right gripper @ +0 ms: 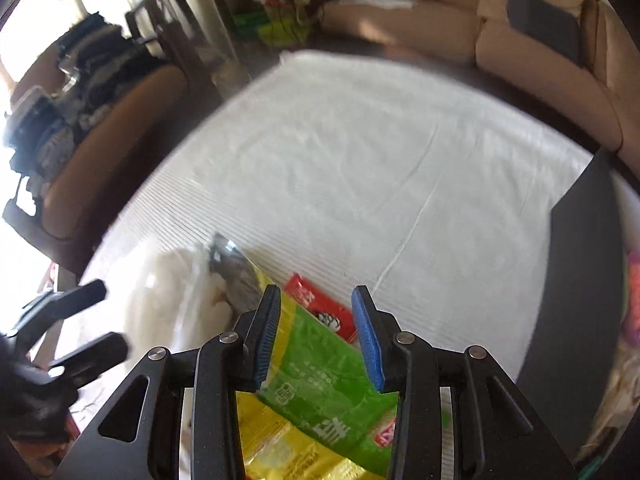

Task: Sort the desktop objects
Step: 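Bring the right tool back over the red KFC sauce packet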

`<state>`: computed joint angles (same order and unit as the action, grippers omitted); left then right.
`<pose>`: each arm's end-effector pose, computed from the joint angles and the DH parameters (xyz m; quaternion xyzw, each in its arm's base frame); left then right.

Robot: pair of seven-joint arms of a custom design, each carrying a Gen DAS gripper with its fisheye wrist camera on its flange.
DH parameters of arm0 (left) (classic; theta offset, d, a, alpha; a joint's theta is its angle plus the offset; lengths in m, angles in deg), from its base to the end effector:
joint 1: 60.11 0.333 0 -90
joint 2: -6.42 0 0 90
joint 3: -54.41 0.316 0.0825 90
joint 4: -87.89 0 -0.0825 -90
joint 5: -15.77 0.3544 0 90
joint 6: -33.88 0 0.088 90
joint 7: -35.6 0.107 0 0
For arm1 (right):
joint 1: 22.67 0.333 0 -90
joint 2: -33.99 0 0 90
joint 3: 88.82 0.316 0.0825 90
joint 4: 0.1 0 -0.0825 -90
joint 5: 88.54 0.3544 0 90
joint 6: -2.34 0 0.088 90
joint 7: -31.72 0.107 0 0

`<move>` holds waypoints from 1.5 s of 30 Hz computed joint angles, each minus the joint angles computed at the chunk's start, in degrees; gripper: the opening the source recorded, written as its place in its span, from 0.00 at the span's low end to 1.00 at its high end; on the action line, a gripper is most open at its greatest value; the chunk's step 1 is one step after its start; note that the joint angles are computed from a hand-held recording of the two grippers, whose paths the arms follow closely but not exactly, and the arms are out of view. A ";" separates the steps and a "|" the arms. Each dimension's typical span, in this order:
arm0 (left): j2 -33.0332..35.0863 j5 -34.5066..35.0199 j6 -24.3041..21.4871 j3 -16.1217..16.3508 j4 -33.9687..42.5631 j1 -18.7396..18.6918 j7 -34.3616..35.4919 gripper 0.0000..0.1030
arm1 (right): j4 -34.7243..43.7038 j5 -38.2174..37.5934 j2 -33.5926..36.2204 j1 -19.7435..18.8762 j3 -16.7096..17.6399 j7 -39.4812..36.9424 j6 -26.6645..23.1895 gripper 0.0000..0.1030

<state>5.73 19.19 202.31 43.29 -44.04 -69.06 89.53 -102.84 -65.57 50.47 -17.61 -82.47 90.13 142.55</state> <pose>0.5004 -0.1872 0.4461 -0.7409 0.5911 -0.3001 0.1082 0.6272 0.1204 0.4443 -0.8283 0.5042 -0.0496 0.2394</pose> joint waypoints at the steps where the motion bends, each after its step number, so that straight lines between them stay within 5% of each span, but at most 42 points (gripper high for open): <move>1: 0.00 -2.83 0.15 0.03 -0.19 -0.17 2.46 0.73 | 0.92 -1.30 1.68 0.59 -0.58 2.53 -0.70 0.38; 6: 0.15 -11.07 0.50 0.24 0.88 -0.39 11.29 0.73 | 3.01 4.94 5.25 -3.22 0.32 6.91 -4.85 0.38; 13: -0.13 -19.83 -0.35 0.07 1.32 -0.86 19.03 0.73 | 2.34 5.87 6.07 -3.84 0.48 9.14 -5.84 0.38; 26: -3.12 -30.64 1.12 1.46 -0.75 -0.32 26.09 0.73 | 12.80 16.30 13.52 -4.24 5.35 9.11 -7.15 0.38; 33: -3.68 -35.58 1.53 2.35 -1.36 -0.13 29.26 0.73 | 13.97 -1.39 12.77 2.90 1.12 12.67 -4.21 0.43; 42: -3.39 -32.92 0.98 1.49 -1.07 0.31 27.51 0.73 | 11.54 -5.69 12.88 2.26 2.99 8.82 -2.28 0.44; 45: -3.03 -32.27 1.02 1.43 -0.85 0.50 26.19 0.73 | 12.09 -7.06 13.24 2.60 3.54 6.90 -3.13 0.33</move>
